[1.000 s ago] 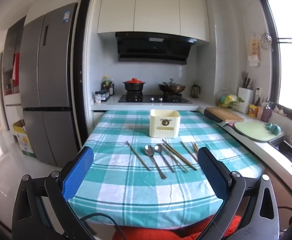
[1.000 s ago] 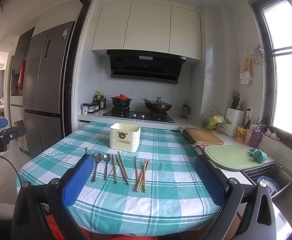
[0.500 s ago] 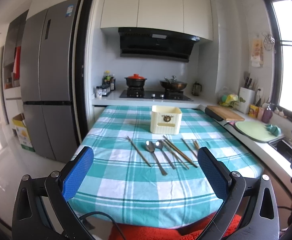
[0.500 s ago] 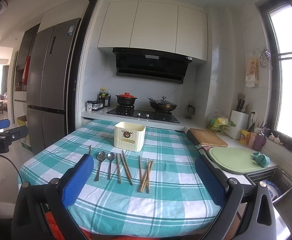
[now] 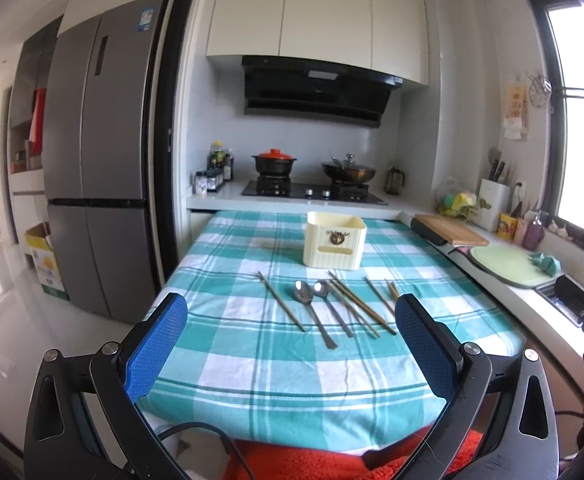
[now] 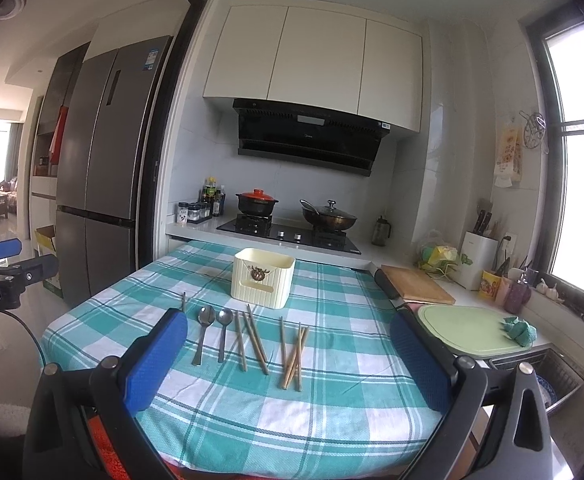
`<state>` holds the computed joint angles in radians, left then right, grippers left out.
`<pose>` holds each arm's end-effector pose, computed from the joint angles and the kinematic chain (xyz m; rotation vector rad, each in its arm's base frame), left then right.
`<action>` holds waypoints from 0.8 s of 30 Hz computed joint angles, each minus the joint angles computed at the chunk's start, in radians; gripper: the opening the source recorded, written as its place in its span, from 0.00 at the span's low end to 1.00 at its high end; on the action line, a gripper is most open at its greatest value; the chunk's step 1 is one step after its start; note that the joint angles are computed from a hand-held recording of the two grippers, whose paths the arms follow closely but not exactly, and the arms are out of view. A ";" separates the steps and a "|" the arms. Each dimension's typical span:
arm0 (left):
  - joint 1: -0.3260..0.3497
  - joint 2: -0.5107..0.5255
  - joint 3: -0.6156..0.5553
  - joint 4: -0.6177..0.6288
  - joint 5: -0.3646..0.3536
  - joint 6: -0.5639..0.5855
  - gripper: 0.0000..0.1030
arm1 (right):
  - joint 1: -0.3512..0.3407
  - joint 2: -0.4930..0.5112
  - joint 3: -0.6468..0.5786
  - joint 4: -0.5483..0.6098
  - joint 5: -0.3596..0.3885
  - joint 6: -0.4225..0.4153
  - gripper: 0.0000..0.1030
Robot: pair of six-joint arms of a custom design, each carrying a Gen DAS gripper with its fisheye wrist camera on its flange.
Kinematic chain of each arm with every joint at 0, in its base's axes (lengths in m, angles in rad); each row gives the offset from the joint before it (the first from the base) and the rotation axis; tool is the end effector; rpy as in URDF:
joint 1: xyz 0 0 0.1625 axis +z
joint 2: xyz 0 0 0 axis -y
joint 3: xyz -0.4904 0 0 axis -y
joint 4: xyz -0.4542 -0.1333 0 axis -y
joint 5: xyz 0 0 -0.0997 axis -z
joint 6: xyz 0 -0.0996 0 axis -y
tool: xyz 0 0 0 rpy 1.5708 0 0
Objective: Organize utensils
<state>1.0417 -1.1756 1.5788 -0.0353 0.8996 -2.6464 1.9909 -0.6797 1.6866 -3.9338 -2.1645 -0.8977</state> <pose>-0.1563 -0.6541 0.3158 0.5927 2.0830 -1.4576 0.3670 -0.6313 0.1667 0.8002 -1.8048 1.3614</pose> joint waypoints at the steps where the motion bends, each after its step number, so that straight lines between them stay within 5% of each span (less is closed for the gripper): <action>1: 0.000 -0.001 0.001 0.000 -0.001 -0.003 1.00 | 0.001 0.003 -0.001 -0.002 0.002 0.000 1.00; 24: -0.009 0.008 -0.009 0.016 0.002 -0.003 1.00 | -0.004 -0.006 0.013 -0.019 -0.010 0.013 1.00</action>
<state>1.0326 -1.1671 1.5694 -0.0191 0.9017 -2.6498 1.9869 -0.6853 1.6995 -3.9528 -2.1742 -0.8845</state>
